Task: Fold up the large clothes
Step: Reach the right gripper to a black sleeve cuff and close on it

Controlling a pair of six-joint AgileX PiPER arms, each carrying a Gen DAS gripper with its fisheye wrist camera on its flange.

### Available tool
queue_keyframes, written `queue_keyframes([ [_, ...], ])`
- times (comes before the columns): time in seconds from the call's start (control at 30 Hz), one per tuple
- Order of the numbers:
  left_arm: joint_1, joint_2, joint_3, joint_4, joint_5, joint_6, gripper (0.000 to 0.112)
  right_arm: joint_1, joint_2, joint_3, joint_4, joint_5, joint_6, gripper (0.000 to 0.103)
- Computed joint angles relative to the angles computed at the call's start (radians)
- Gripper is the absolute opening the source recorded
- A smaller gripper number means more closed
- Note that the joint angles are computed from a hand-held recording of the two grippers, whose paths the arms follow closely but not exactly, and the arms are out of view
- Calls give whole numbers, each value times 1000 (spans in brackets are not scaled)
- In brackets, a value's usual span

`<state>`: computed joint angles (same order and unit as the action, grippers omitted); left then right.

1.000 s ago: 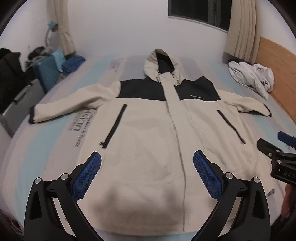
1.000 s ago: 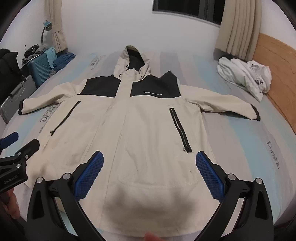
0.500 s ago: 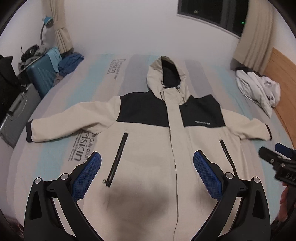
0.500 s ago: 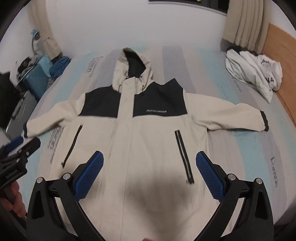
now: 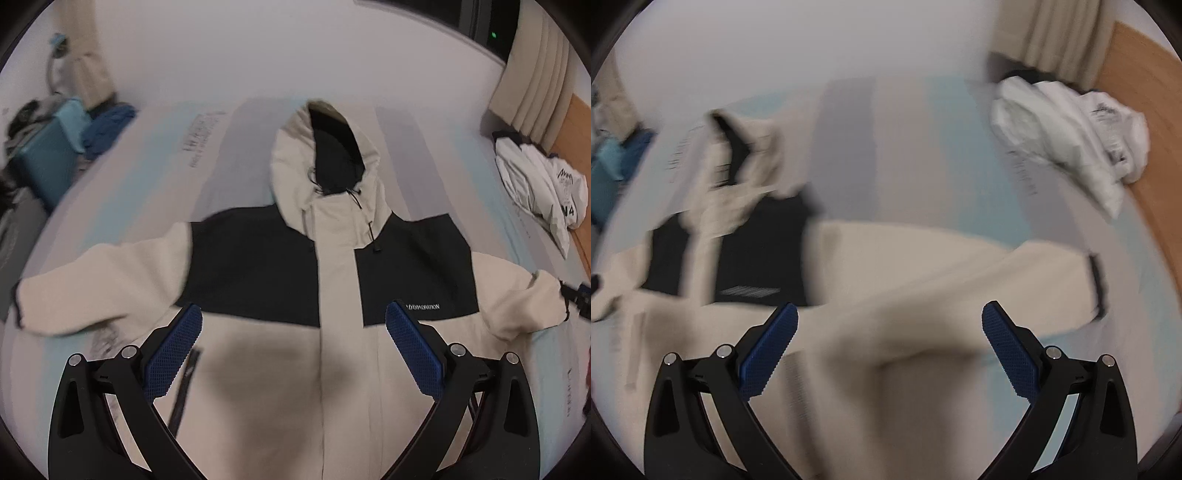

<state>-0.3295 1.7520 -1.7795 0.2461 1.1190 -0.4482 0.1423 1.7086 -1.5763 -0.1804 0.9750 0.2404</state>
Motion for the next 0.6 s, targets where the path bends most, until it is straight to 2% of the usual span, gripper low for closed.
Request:
queue_keyframes([
  [0.03,20,67,-47,-17,-8,12,97,-57,41,-6,-41,-38,-9,96],
  [0.13,48,213,-151,-19,-33,38,97,-216,157,-61,-33,-91,-60,96],
  [0.27,65,386,-327,-20,-10,88,97,-409,306,-181,51,-101,-178,96],
  [0.33,74,447,-387,-27,-12,88,97,-487,390,-275,80,-69,-263,96],
  [0.43,87,542,-469,-53,-4,106,97,-588,487,-377,107,-39,-304,96],
  [0.6,76,619,-506,-66,-13,209,97,-751,653,-542,210,55,-414,94],
])
